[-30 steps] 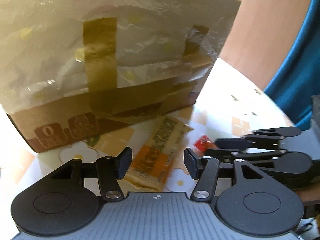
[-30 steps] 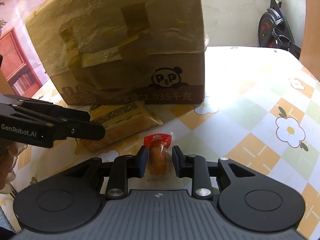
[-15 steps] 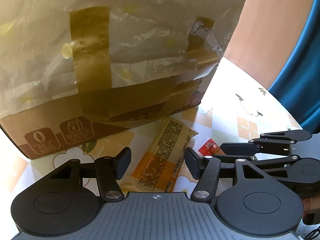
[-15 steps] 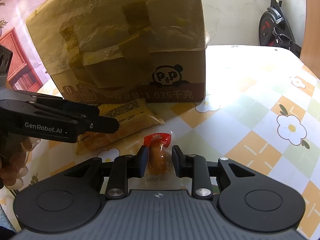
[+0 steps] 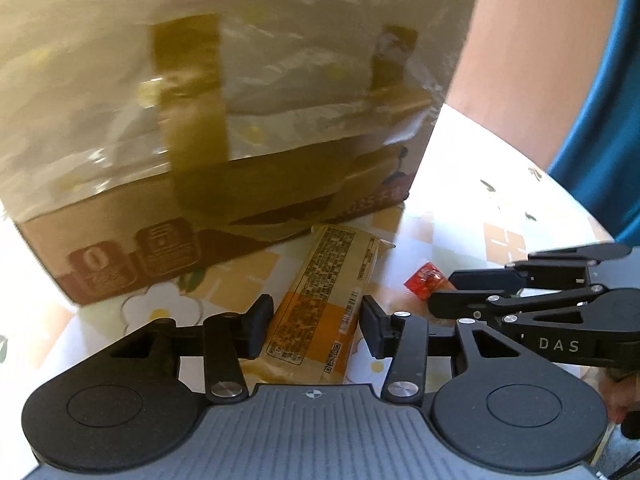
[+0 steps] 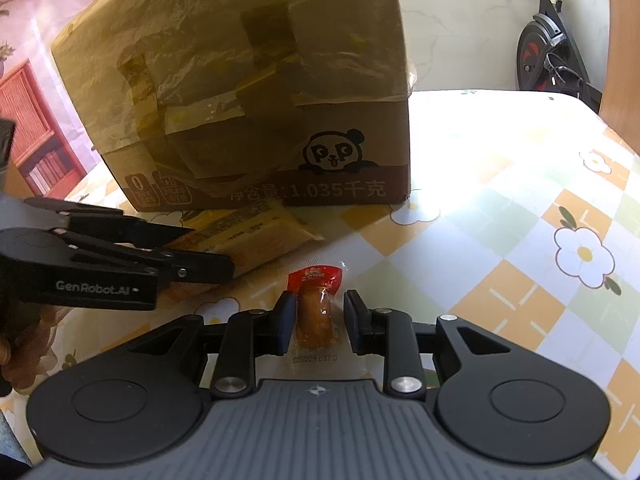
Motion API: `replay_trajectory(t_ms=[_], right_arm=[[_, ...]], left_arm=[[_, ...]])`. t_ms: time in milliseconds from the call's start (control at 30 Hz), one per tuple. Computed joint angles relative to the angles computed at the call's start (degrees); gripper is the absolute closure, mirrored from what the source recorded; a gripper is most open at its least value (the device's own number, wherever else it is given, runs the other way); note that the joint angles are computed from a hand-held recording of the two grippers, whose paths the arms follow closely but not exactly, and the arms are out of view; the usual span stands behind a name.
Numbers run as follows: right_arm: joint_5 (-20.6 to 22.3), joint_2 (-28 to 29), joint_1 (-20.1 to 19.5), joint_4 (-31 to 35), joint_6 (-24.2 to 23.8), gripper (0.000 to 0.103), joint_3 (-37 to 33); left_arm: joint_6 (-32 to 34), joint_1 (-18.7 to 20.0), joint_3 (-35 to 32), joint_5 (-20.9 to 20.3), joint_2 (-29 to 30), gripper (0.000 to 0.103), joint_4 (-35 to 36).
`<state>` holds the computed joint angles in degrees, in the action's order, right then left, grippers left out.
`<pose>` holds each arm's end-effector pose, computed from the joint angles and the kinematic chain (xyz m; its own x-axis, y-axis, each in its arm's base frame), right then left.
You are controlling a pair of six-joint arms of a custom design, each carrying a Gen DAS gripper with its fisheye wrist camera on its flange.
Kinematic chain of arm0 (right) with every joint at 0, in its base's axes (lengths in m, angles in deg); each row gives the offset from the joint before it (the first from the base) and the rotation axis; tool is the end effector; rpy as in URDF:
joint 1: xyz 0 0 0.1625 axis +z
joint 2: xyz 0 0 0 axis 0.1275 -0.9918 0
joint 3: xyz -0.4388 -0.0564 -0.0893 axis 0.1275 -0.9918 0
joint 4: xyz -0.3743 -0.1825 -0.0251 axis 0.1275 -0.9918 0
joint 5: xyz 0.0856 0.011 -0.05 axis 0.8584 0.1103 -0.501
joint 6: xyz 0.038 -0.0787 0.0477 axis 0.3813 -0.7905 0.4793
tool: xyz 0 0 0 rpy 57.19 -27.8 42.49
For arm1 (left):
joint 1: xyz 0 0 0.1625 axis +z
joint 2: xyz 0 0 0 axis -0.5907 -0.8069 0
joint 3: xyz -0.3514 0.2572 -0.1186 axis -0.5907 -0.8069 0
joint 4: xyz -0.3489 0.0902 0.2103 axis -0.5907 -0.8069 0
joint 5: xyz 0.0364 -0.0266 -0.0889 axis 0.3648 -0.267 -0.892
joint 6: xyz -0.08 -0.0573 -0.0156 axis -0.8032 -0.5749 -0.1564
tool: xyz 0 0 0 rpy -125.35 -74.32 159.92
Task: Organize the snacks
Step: 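Close the right tool on the orange sausage while the left tool grasps the yellow biscuit packet, then carry both snacks over the box and open both tools to drop them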
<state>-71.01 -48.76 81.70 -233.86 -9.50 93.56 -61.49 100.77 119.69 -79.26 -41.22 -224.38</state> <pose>0.0952 -0.7609 0.1288 -0.8199 -0.2696 0.5051 -0.5085 0.7482 -0.4261 -0.1801 -0.8084 0.0479 -0.7442 0.3545 -0.5662 0.6037 0.7198 -0.3427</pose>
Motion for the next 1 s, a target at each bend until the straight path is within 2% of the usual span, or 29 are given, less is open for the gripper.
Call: replay_trajectory(t_ms=[200, 367, 600, 867, 1000], right_arm=[[-0.5, -0.1, 0.4, -1.4, 0.3, 0.077, 0.6], [2.1, -1.3, 0.7, -4.1, 0.3, 0.079, 2.4], [4.8, -2.3, 2.1, -7.4, -0.9, 0.08, 3.1], [10.0, -4.0, 3.7, -10.2, -1.8, 0.082, 2.7], [12.4, -4.4, 4.6, -11.0, -2.2, 0.082, 0.9]], left_arm=[[-4.1, -0.5, 6.0, -0.7, -3.4, 0.054, -6.8], [-6.6, -1.1, 11.2, -0.1, -6.7, 0.054, -12.6], [-6.8, -2.4, 15.1, 0.8, -10.0, 0.054, -19.5], [-0.9, -4.8, 15.4, 1.9, -11.2, 0.054, -29.7], [2.9, -5.5, 11.6, 1.3, -9.9, 0.053, -32.7]])
